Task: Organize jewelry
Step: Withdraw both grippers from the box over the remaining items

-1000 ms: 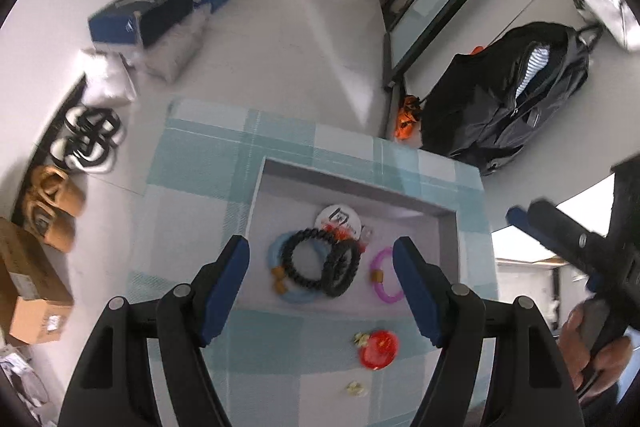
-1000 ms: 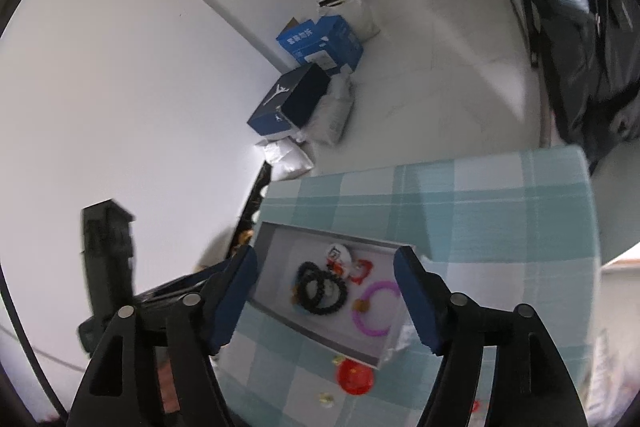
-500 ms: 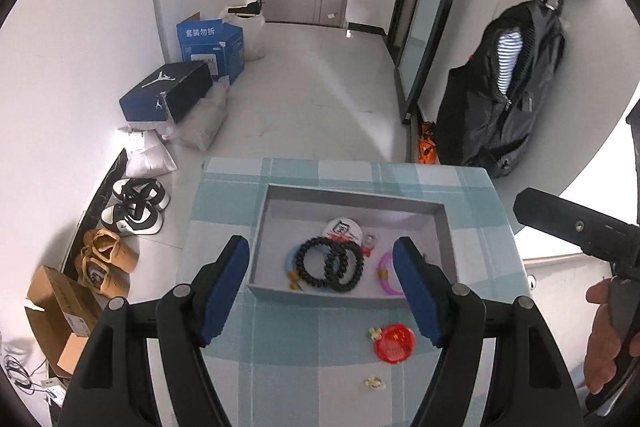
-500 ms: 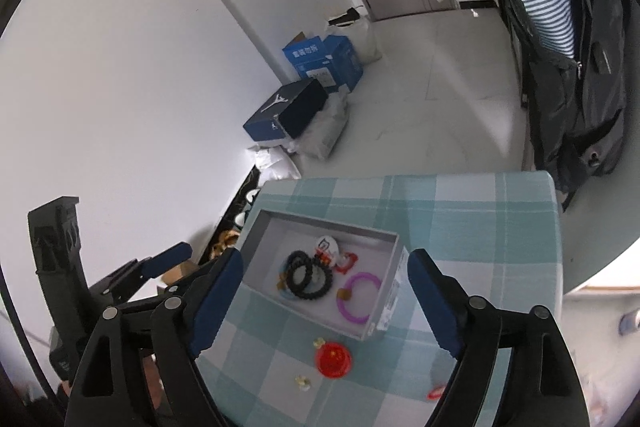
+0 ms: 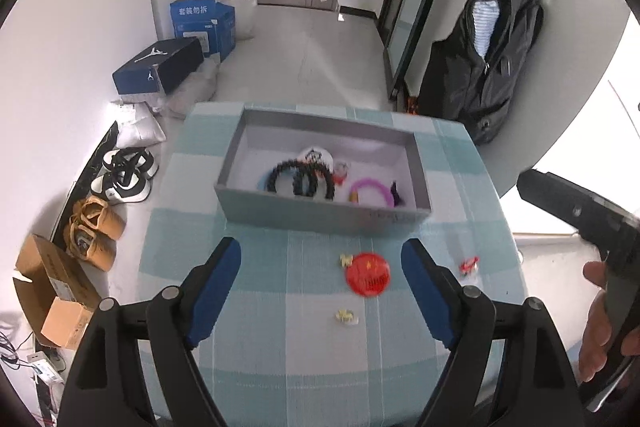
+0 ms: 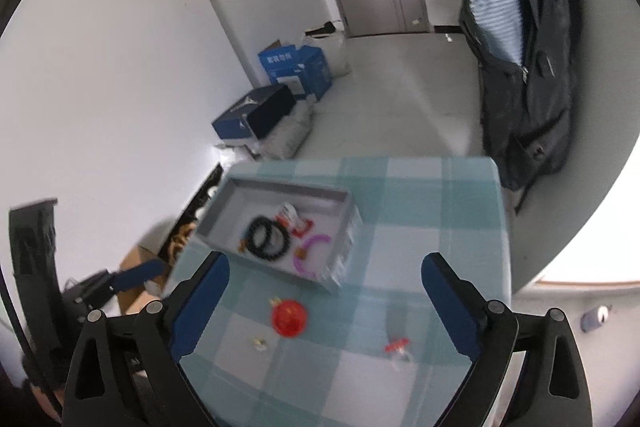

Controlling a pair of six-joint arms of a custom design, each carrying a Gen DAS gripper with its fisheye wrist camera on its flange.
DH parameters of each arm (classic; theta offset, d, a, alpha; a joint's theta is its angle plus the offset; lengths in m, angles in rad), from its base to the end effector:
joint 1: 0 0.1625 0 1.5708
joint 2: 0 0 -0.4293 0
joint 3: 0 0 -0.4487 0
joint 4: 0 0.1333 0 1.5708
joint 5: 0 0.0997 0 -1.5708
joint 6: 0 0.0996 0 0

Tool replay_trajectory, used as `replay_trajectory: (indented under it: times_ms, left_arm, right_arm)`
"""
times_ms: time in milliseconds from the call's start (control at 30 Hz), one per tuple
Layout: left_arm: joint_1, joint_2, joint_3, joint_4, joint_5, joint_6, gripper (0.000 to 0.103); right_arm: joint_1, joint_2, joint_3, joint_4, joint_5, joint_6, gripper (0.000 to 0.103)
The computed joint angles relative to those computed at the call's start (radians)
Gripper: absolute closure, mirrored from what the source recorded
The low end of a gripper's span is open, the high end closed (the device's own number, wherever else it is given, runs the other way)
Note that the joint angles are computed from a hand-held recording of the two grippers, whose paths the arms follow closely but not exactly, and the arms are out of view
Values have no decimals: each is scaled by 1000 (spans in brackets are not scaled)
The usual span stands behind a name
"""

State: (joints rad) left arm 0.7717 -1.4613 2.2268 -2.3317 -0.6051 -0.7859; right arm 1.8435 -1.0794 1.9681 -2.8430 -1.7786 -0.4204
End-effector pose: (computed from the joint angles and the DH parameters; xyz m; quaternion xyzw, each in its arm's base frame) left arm -0.1867 -0.4819 0.2212 0.0069 0.8856 -0.3292 0.3274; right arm 0.2741 -0.5613 0.1396 0.3130 -0.9250 0.1815 0.1155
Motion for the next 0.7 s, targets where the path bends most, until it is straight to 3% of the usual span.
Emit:
replay_trajectory:
  times_ms: [200, 300, 467, 567, 700]
  left_arm:
    - [-7, -6, 30, 21, -30, -4, 23]
    - [-7, 5, 45, 57, -54, -3, 23]
    - [23, 13, 52, 77, -92, 15, 23]
    - [57, 18, 38, 73, -167, 42, 23]
    - [67, 40, 25, 66, -178, 89, 23]
  right_arm:
    - [-26, -39, 97, -82, -30, -42, 5]
    - [-49, -63, 127, -64, -1, -63, 5]
    - [-60, -59, 152, -100, -33, -143, 5]
    - [-69, -47, 153, -103, -53, -152, 5]
    - [-80, -31, 139, -72, -59, -170, 5]
